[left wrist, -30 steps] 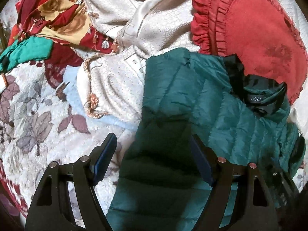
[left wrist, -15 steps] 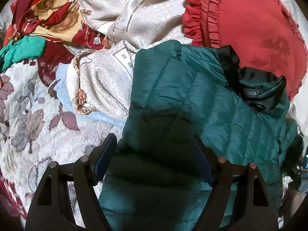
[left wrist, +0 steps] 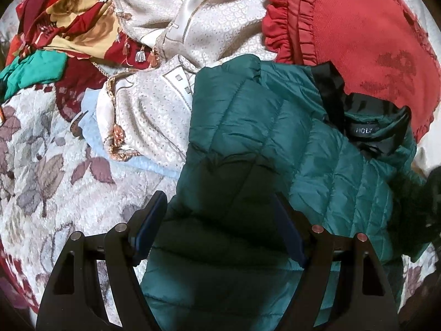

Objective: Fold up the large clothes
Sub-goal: 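Fold the held sleeve across the jacket body with the right tool and release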

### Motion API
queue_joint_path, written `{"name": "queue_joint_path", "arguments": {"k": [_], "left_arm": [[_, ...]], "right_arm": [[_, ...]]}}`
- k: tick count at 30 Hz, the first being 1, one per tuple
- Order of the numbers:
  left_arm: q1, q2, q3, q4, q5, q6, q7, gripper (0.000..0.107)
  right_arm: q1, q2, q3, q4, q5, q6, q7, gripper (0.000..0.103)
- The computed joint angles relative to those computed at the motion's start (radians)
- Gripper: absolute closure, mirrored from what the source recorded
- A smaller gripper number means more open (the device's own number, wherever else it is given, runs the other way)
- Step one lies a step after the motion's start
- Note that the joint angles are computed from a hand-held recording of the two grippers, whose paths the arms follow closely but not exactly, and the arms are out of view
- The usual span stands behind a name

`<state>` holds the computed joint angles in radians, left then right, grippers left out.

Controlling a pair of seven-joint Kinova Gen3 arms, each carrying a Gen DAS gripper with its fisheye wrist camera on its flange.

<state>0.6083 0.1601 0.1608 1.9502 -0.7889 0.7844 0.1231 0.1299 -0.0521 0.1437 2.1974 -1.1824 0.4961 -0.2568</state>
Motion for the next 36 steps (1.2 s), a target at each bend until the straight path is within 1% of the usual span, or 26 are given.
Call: {"name": "queue_joint_path", "arguments": {"k": [1, 3, 4, 6, 7, 8, 9, 11, 13, 14, 15, 16, 17, 19, 20, 21, 23, 25, 26, 28, 29, 31, 32, 34, 35, 36], "left_arm": [[0.000, 0.000, 0.000, 0.001, 0.000, -0.001, -0.001, 0.030], [-0.003, -0.003, -0.002, 0.004, -0.002, -0.005, 0.006, 0.030], [-0.005, -0.004, -0.003, 0.004, -0.001, -0.007, 0.009, 0.030], [-0.011, -0.005, -0.004, 0.006, 0.002, -0.016, 0.008, 0.030], [-0.014, -0.007, -0.005, 0.007, 0.003, -0.024, 0.004, 0.030], [-0.017, -0.008, -0.005, 0.008, 0.004, -0.031, 0.001, 0.030], [-0.018, -0.009, -0.005, 0.008, 0.004, -0.035, -0.001, 0.030], [-0.020, -0.019, -0.006, 0.016, -0.008, -0.059, 0.006, 0.030], [-0.014, -0.034, -0.010, 0.028, -0.037, -0.088, 0.034, 0.029], [0.007, -0.043, -0.031, 0.036, -0.053, -0.110, 0.050, 0.030], [0.024, -0.051, -0.051, 0.045, -0.069, -0.136, 0.065, 0.029], [0.024, -0.059, -0.052, 0.060, -0.098, -0.177, 0.090, 0.029], [0.011, -0.063, -0.035, 0.073, -0.138, -0.217, 0.124, 0.029], [-0.056, -0.062, 0.044, 0.091, -0.219, -0.299, 0.181, 0.029], [-0.074, -0.049, 0.073, 0.087, -0.257, -0.339, 0.195, 0.029], [-0.083, -0.042, 0.084, 0.090, -0.291, -0.380, 0.206, 0.029], [-0.058, -0.005, 0.077, 0.066, -0.341, -0.459, 0.191, 0.029], [0.023, 0.029, 0.012, 0.032, -0.327, -0.491, 0.147, 0.029], [0.052, 0.047, -0.008, 0.014, -0.312, -0.494, 0.126, 0.029], [0.065, 0.083, -0.010, -0.022, -0.266, -0.486, 0.059, 0.029], [0.069, 0.111, -0.010, -0.046, -0.259, -0.481, 0.038, 0.029], [0.117, 0.145, -0.065, -0.073, -0.265, -0.480, 0.044, 0.029], [0.154, 0.160, -0.110, -0.083, -0.283, -0.490, 0.070, 0.029], [0.174, 0.180, -0.144, -0.095, -0.294, -0.508, 0.073, 0.032], [0.163, 0.190, -0.133, -0.103, -0.280, -0.505, 0.050, 0.054], [0.138, 0.197, -0.104, -0.110, -0.251, -0.498, 0.012, 0.079]], "right_arm": [[-0.024, 0.023, -0.010, 0.002, -0.017, 0.041, 0.015, 0.079], [-0.029, 0.060, -0.046, 0.007, -0.051, 0.090, 0.058, 0.079], [-0.041, 0.072, -0.068, 0.016, -0.082, 0.090, 0.091, 0.079], [-0.080, 0.088, -0.116, 0.036, -0.146, 0.042, 0.170, 0.079], [-0.080, 0.098, -0.157, 0.035, -0.159, 0.002, 0.192, 0.077], [-0.061, 0.111, -0.197, 0.033, -0.156, -0.028, 0.199, 0.063], [-0.030, 0.111, -0.244, 0.038, -0.149, -0.043, 0.191, 0.046], [0.062, 0.122, -0.319, 0.024, -0.116, -0.024, 0.158, 0.034], [0.155, 0.112, -0.382, 0.001, -0.036, 0.020, 0.077, 0.033], [0.201, 0.104, -0.421, -0.008, 0.005, 0.032, 0.036, 0.033], [0.247, 0.091, -0.455, -0.018, 0.046, 0.053, -0.004, 0.033], [0.294, 0.070, -0.485, -0.019, 0.086, 0.066, -0.045, 0.033], [0.340, 0.047, -0.506, -0.019, 0.127, 0.080, -0.080, 0.033], [0.433, -0.012, -0.557, 0.002, 0.208, 0.083, -0.135, 0.031], [0.479, -0.034, -0.590, 0.010, 0.249, 0.081, -0.164, 0.022], [0.525, -0.053, -0.626, 0.021, 0.290, 0.071, -0.190, 0.014], [0.569, -0.084, -0.660, 0.060, 0.371, 0.033, -0.232, 0.013], [0.543, -0.078, -0.624, 0.082, 0.452, 0.046, -0.283, 0.013], [0.506, -0.066, -0.578, 0.081, 0.493, 0.076, -0.304, 0.013], [0.415, -0.069, -0.485, 0.103, 0.529, 0.088, -0.299, 0.013], [0.369, -0.086, -0.445, 0.127, 0.527, 0.069, -0.271, 0.012], [0.276, -0.104, -0.372, 0.171, 0.491, 0.008, -0.190, 0.008], [0.230, -0.099, -0.326, 0.184, 0.465, -0.012, -0.149, 0.002], [0.162, -0.058, -0.234, 0.184, 0.400, -0.008, -0.072, 0.000], [0.134, -0.041, -0.187, 0.176, 0.382, 0.014, -0.051, 0.000], [0.092, -0.034, -0.141, 0.172, 0.380, 0.022, -0.046, 0.000]]}}
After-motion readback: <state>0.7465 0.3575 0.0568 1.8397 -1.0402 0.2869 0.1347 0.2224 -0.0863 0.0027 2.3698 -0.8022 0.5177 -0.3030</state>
